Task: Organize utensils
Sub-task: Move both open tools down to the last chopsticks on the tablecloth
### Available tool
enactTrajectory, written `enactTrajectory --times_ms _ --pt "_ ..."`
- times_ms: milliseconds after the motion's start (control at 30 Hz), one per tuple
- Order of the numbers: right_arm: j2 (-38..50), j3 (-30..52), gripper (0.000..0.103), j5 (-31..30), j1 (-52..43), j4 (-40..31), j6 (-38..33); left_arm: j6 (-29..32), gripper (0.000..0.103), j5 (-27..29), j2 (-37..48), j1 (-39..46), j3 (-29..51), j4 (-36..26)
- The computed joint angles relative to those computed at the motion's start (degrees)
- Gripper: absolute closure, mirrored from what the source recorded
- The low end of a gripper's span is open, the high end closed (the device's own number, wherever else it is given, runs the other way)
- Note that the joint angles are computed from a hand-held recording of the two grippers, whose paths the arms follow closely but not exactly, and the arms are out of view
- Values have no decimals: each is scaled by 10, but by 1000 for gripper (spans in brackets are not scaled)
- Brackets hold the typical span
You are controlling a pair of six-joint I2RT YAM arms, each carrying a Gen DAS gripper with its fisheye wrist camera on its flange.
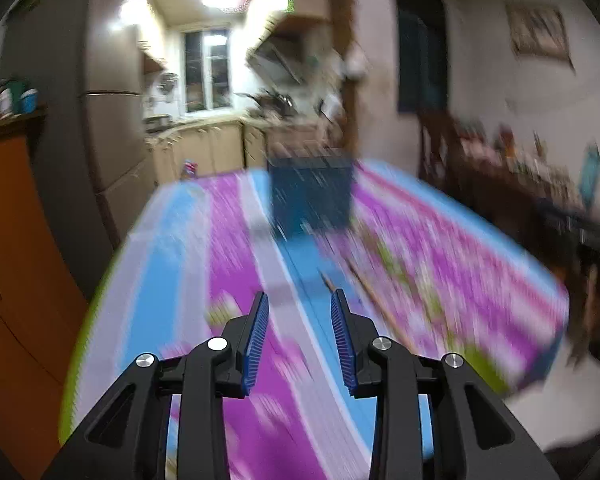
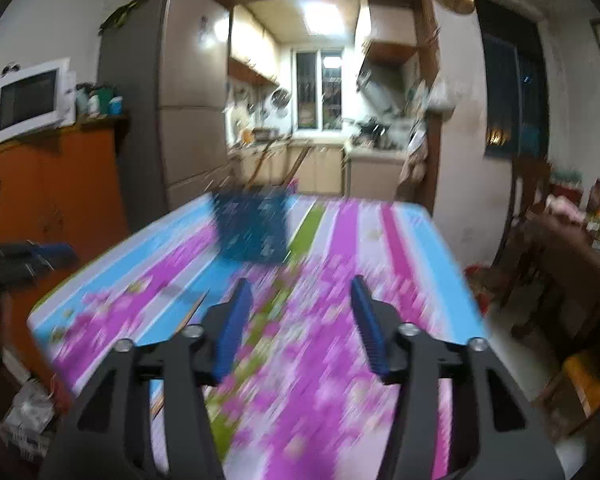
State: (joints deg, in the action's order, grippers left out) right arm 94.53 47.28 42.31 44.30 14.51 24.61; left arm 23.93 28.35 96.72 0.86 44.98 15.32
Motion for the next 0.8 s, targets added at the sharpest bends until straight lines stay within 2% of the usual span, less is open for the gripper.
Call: enactTrajectory --times_ms 67,133,200,267,467,567,667,800 --pt "30 -18 46 13 39 24 45 32 70 -4 4 -17 -65 45" --pt "74 -24 46 -5 65 60 79 47 70 -3 23 -36 -115 102" --pt "114 -28 47 -37 76 106 82 48 70 -15 52 -56 -157 181" --pt "141 -30 55 -62 83 145 72 41 71 -31 82 -69 -181 250" --pt "204 -13 73 -159 59 215 63 -2 71 -45 157 -86 -156 302" --pt "213 -3 73 -181 59 207 49 -9 71 -44 155 -82 -157 311" --pt "223 23 73 -196 58 176 32 -12 83 -41 160 -79 -163 328" --pt "244 52 73 -215 50 165 26 -10 90 -35 162 -74 -160 329"
